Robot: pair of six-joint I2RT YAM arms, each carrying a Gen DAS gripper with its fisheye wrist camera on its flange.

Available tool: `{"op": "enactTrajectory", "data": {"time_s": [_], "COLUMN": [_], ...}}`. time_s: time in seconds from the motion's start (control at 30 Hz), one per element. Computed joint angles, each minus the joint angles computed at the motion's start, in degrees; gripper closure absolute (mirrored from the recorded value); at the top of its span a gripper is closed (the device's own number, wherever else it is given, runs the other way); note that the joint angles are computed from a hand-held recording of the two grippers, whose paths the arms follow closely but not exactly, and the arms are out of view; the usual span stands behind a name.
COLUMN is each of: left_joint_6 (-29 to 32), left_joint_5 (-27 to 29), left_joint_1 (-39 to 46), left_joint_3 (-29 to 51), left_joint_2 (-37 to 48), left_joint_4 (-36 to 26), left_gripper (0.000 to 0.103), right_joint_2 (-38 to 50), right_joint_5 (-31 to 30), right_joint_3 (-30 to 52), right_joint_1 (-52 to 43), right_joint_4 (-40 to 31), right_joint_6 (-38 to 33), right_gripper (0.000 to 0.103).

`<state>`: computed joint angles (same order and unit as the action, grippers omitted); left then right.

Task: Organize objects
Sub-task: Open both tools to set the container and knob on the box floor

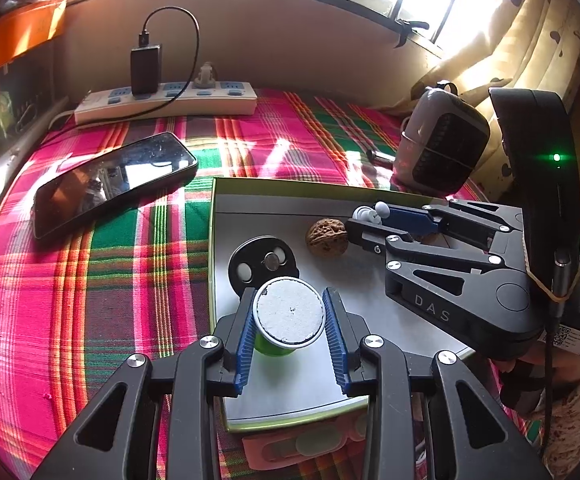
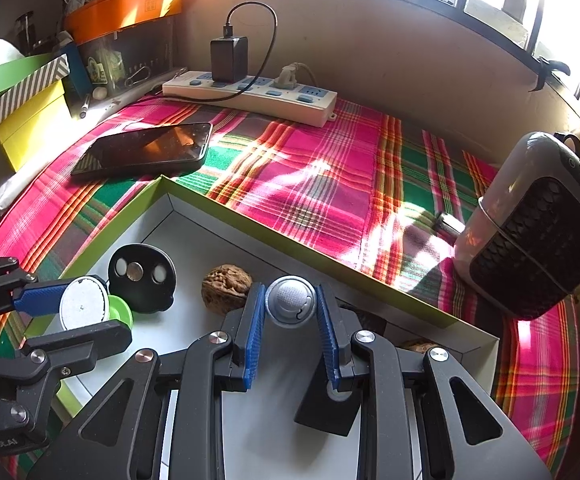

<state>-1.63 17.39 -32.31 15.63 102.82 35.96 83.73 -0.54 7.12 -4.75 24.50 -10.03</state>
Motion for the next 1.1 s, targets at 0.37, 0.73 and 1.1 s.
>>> {"op": "enactTrajectory", "data": {"time_s": [0.37, 0.73, 1.1], "left_joint_6": [-0.2, 0.2, 0.2], "left_joint_5": [-0.7, -0.3, -0.5], "left_joint_1": [-0.6, 0.0, -0.5], "left_joint_3": [0.2, 0.5, 0.0], "left_joint_2": [0.0, 0.1, -0.4], "left_joint_4": [0.0, -0.3, 0.0], "left_gripper": [0.072, 0.072, 0.069], "right_joint_2": [0.3, 0.4, -2.4], "right_joint_5": [1.3, 2.2, 2.1], "right_joint_3": [0.2, -0.1, -1.2], "right_joint_1": [1.1, 1.6, 1.9], "right_joint_4": [-0.4, 0.2, -0.6], "right_joint_6": [0.1, 0.8, 1.5], "right_gripper": [0.076, 0.076, 0.067]}}
